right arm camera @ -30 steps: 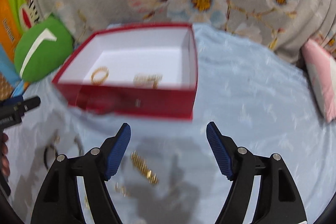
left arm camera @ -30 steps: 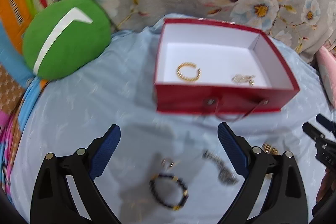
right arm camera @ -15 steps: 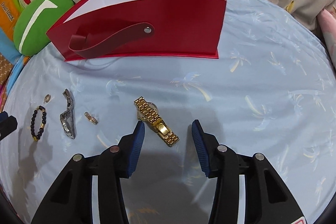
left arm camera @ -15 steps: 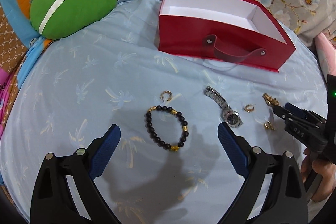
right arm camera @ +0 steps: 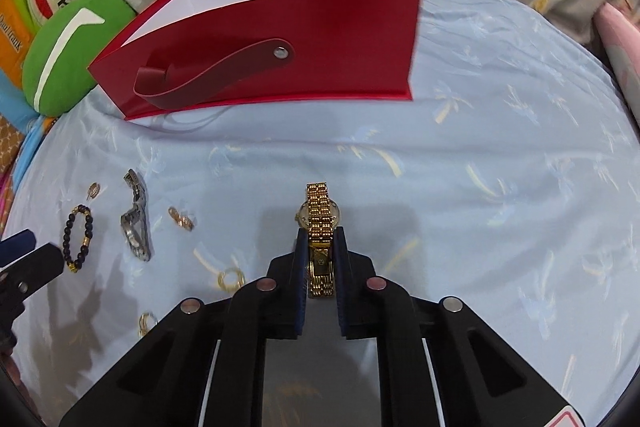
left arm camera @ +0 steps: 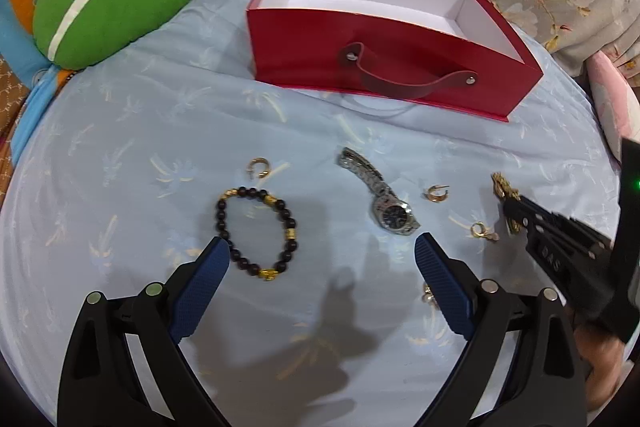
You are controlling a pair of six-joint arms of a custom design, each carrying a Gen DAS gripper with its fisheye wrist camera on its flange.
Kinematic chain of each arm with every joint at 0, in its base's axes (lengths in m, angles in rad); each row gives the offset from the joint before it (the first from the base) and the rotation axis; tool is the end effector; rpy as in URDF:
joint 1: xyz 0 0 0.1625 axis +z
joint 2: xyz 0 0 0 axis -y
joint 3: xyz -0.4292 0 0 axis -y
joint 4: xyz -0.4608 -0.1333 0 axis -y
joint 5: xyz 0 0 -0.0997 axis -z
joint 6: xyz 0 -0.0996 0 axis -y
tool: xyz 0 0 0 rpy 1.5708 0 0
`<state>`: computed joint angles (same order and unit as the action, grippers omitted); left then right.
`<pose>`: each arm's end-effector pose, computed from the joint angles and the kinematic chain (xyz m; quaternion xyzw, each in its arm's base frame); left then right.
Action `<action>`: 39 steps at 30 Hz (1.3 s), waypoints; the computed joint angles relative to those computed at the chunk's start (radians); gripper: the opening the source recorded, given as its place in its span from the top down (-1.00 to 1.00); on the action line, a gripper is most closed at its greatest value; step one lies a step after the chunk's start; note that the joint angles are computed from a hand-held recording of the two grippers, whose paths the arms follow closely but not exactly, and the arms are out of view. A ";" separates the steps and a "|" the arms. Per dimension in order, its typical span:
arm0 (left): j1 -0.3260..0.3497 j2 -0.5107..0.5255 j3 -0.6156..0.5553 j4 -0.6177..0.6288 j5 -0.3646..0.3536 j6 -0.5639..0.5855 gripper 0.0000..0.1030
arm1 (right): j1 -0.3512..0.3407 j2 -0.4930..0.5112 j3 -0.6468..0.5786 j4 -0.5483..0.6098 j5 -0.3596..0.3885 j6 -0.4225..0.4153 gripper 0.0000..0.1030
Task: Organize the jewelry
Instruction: 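Grasp the gold watch with the right gripper while the left gripper grasps the silver watch, then carry both watches into the red box and open both grippers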
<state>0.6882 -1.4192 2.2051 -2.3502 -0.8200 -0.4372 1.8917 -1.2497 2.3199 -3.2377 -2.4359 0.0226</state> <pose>-0.2504 -0.4665 0.1873 0.2066 0.9071 -0.2224 0.2915 0.2045 -0.4330 0.1681 0.0071 -0.8765 0.3314 0.3492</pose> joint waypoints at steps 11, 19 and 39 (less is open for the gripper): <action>0.020 0.151 -0.052 -0.082 -0.039 0.037 -0.51 | 0.019 -0.075 0.089 0.036 -0.011 0.096 0.79; 0.018 0.179 -0.043 -0.109 0.011 0.061 -0.15 | 0.032 -0.059 0.093 0.017 -0.029 0.087 0.79; -0.013 0.042 0.009 -0.098 -0.037 0.068 0.83 | 0.139 -0.070 0.081 0.030 -0.034 0.087 0.79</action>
<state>0.6753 -1.3772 2.2142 -2.4487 -0.8572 -0.3687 2.0309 -1.3198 2.4010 -3.2080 -2.4699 0.1095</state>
